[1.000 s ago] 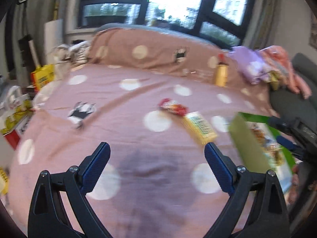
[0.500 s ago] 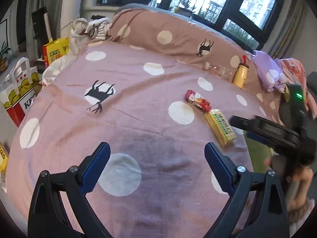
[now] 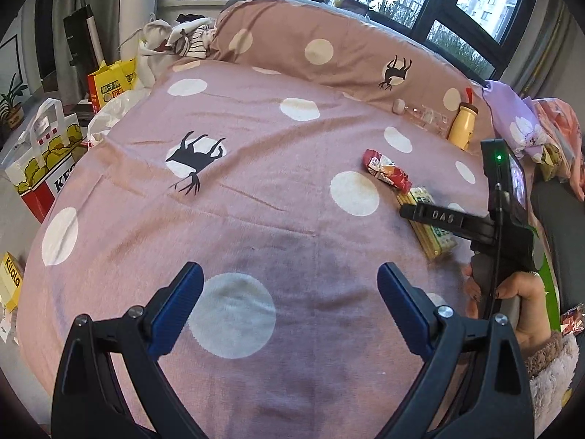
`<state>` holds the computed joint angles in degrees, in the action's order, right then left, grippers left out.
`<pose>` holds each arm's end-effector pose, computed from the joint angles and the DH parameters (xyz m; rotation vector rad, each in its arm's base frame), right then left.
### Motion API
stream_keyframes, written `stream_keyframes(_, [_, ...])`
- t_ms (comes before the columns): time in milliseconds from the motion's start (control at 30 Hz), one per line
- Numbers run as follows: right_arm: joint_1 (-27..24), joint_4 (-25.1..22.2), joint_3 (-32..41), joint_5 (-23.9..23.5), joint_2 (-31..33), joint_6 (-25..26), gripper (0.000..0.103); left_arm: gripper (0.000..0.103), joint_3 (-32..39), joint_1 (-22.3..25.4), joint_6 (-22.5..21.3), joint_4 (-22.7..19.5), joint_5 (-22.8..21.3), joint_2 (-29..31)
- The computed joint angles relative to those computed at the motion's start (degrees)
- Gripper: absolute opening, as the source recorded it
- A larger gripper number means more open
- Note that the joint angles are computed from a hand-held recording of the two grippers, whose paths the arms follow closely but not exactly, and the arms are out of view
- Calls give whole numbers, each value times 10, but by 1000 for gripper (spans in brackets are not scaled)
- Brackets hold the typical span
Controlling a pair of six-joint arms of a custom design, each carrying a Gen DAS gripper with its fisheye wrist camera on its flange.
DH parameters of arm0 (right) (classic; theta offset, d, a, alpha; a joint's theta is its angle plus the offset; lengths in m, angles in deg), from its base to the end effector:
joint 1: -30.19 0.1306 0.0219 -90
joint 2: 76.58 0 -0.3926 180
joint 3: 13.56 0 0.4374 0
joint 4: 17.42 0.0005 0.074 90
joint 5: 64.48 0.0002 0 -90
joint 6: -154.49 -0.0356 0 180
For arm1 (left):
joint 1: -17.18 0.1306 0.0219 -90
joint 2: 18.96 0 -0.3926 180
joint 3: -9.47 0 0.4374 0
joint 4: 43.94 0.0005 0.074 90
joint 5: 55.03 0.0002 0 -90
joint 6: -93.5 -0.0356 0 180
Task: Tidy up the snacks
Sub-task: 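Move the open right gripper over the soda cracker packet, then grasp the soda cracker packet with the right gripper and lift it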
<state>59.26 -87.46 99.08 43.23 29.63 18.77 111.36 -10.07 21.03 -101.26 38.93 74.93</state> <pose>0.5421 0.2884 0.4598 0.4690 2.5512 0.0483 0.4902 -0.2558 0.5000 0.2414 2.4650 -0.4289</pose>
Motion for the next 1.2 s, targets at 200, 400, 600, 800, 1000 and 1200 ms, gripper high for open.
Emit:
stream_keyframes(200, [14, -20, 4, 24, 0, -32, 56, 96, 3, -3, 1, -6, -12, 3])
stream_keyframes(400, [37, 18, -25, -22, -37, -56, 56, 96, 3, 0, 8, -9, -8, 3])
stream_keyframes(600, [76, 47, -56, -58, -68, -84, 56, 96, 5, 2, 16, -18, -8, 5])
stream_keyframes(800, [106, 48, -79, -76, -74, -155, 56, 95, 6, -3, 11, -29, -23, 7])
stream_keyframes(1000, [105, 45, -90, -70, -92, -158, 63, 92, 3, -6, 5, -29, -11, 6])
stream_keyframes(1200, [96, 140, -163, -62, -158, -187, 69, 71, 14, -11, -2, -55, 62, 22])
